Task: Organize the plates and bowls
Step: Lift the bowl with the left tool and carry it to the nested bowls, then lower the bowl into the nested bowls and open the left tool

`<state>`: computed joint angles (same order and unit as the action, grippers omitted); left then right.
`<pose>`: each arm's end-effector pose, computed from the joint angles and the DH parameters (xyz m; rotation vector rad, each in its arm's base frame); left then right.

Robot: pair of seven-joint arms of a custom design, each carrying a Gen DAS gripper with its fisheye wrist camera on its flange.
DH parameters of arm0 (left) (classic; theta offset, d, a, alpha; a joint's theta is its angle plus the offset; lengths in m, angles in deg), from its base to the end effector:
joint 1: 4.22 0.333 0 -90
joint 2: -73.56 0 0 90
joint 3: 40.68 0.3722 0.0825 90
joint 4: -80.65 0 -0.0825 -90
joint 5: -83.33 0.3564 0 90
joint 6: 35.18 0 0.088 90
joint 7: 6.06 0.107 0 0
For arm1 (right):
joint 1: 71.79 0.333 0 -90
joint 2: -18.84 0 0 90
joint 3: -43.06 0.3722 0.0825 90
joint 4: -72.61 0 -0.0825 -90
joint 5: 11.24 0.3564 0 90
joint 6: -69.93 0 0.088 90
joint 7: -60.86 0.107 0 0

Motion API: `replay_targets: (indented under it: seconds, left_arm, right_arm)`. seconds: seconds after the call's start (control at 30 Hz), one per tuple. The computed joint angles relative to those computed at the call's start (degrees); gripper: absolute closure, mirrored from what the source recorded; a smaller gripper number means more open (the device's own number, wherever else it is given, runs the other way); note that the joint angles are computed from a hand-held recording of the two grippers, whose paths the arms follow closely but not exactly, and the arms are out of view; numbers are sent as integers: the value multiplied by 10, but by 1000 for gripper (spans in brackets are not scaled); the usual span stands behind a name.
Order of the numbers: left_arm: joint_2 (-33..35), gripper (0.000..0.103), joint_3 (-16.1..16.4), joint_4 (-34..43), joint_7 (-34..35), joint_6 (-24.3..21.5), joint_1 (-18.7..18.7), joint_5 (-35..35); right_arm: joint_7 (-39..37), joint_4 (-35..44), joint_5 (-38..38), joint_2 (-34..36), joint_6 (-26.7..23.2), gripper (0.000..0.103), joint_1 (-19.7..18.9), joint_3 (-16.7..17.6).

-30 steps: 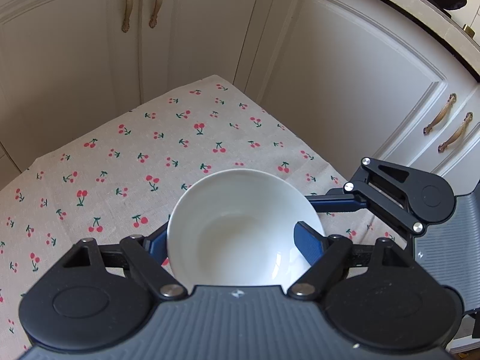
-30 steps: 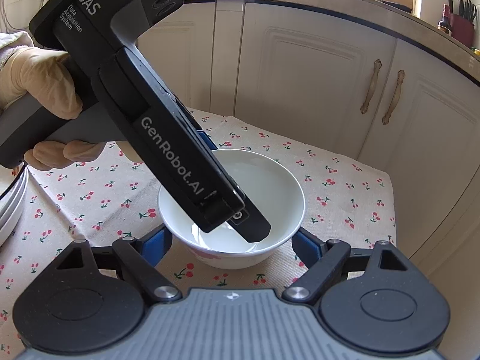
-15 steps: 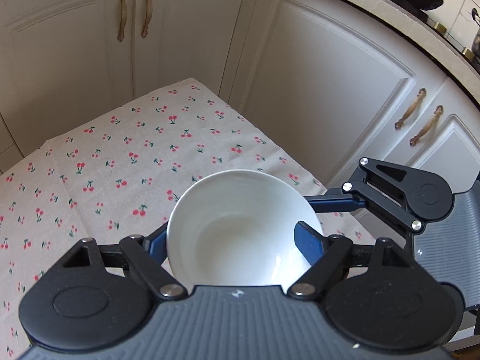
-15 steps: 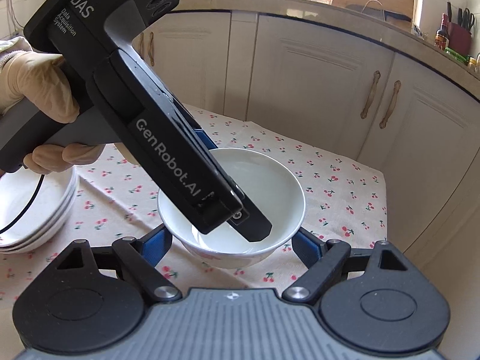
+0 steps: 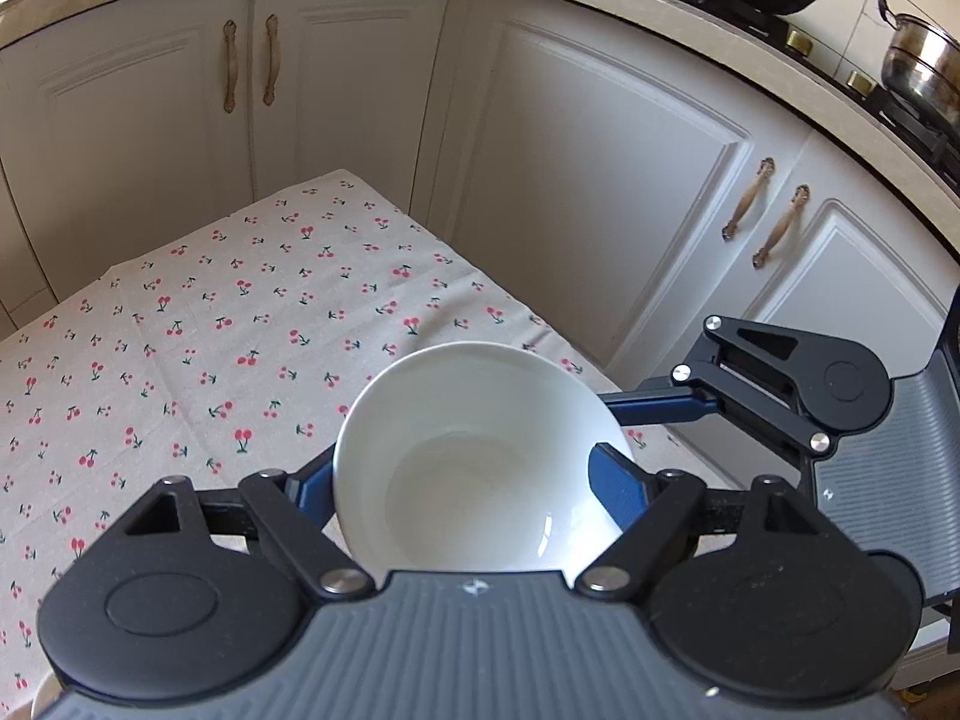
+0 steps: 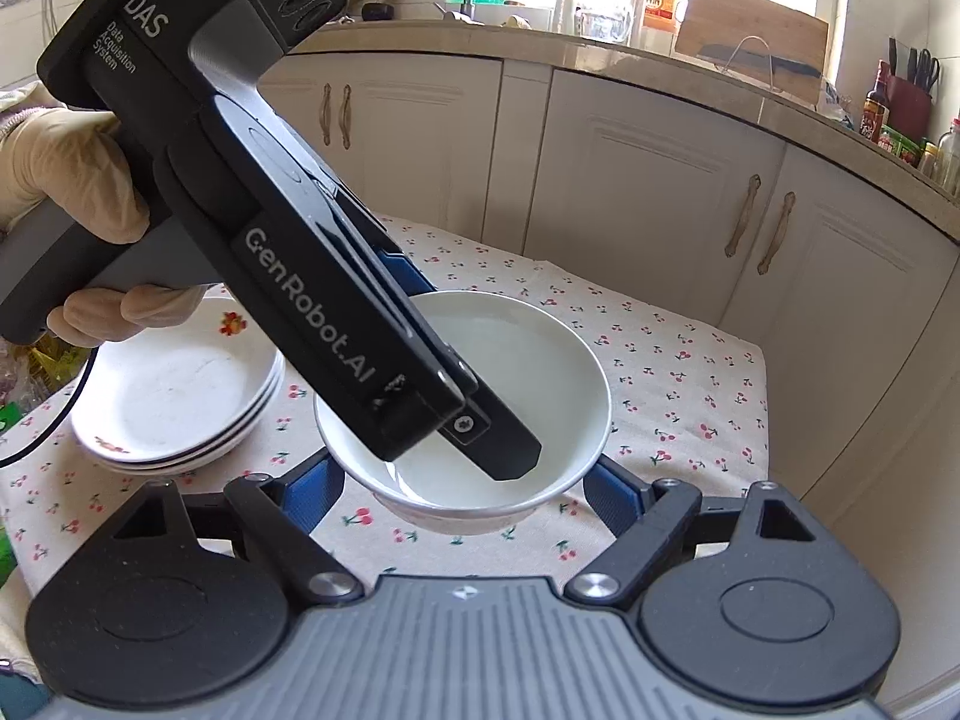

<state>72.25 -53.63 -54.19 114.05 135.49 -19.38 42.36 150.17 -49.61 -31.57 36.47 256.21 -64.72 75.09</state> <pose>0.4730 -0.2018 0.4768 -1.5938 2.2725 -0.9553 0.4750 0.3873 0.4609 -2.2088 0.6842 -0.4371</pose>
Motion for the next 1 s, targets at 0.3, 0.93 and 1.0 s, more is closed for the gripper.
replay_targets:
  seconds: [0.3,0.93,1.0]
  left_arm:
    - [-57,20,-6,-61,-58,24,-31,32]
    - [-60,19,9,-108,7,46,-106,-92]
    - [-60,18,6,-109,6,45,-104,-92]
  right_arm:
    - [50,-78,-39,-65,38,13,-17,12]
    - [189,-143,-176,-87,28,13,-174,153]
    - [192,-143,-178,-83,27,13,-182,161]
